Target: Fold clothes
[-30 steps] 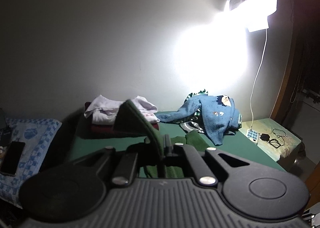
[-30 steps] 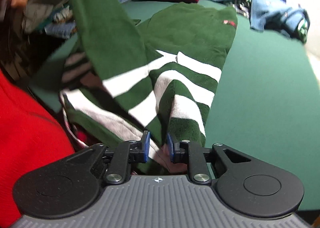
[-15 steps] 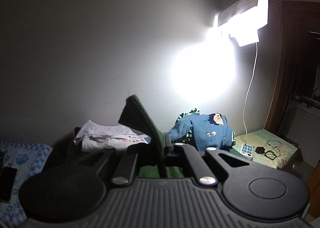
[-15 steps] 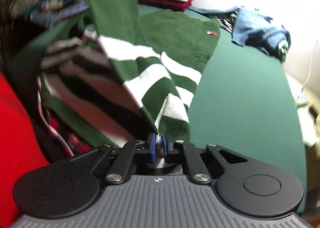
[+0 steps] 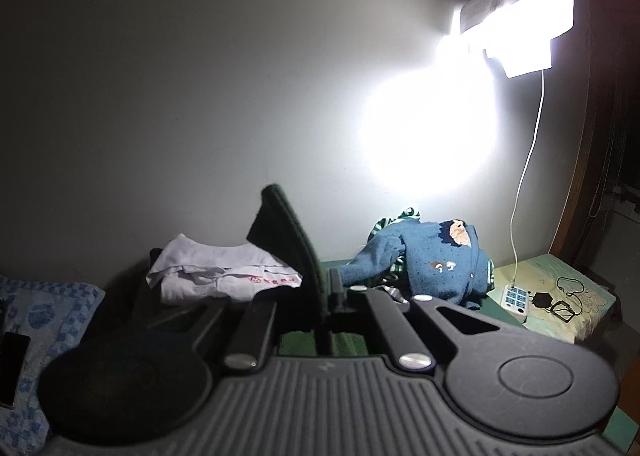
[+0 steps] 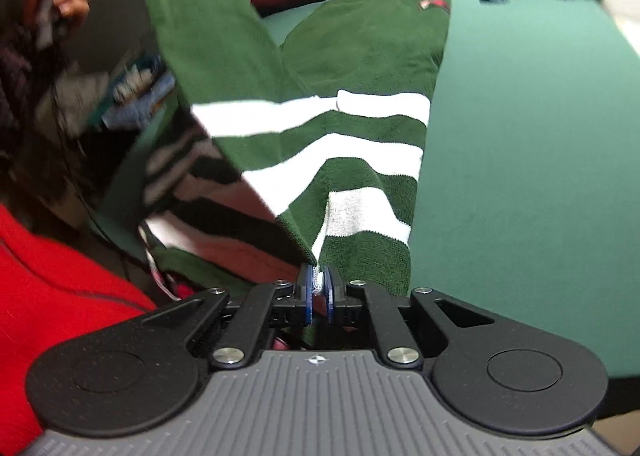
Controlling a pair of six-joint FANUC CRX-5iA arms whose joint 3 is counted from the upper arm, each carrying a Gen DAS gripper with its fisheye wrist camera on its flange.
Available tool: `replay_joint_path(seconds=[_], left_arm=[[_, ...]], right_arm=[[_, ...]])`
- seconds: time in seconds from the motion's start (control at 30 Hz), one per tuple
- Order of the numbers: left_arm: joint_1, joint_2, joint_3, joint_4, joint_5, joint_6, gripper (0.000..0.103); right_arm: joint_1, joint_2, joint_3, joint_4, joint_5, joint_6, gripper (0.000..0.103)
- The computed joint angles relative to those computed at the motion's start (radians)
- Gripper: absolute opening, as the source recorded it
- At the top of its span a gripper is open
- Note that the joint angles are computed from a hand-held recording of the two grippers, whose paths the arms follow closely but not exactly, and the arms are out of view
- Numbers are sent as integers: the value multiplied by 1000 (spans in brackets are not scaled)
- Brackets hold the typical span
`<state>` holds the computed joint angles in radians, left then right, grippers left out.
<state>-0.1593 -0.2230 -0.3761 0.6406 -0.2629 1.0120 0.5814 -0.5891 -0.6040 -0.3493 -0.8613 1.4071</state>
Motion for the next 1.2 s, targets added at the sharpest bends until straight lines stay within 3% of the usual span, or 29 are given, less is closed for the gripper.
replay_joint_path(seconds=[0.17, 0.37, 0.5, 0.7, 0.87, 0.93, 1.07, 1.2], left_arm=[[-50, 152, 187, -259, -33, 217, 0], [-132, 372, 484, -624, -192, 542, 0], [-190, 531, 679, -761, -333, 627, 0], [-269, 732, 923, -915, -533, 666, 1], [-298, 844, 1059, -930, -641, 604, 34], [-302, 876, 1096, -927, -663, 574, 59], [-301, 908, 1140, -926, -682, 547, 63], [-281, 883, 1120, -942, -677, 618, 67]], right_arm=[[-170, 41, 34, -196, -24, 108, 7], [-208, 37, 19, -180, 9, 100, 7], [-234, 61, 20, -187, 29, 143, 11], [-343, 128, 62, -336, -24, 317, 14], [-400, 150, 82, -402, -63, 392, 15], [-401, 155, 88, -404, -70, 402, 16], [-377, 161, 92, -375, -62, 392, 18], [-387, 153, 91, -381, -55, 395, 18]])
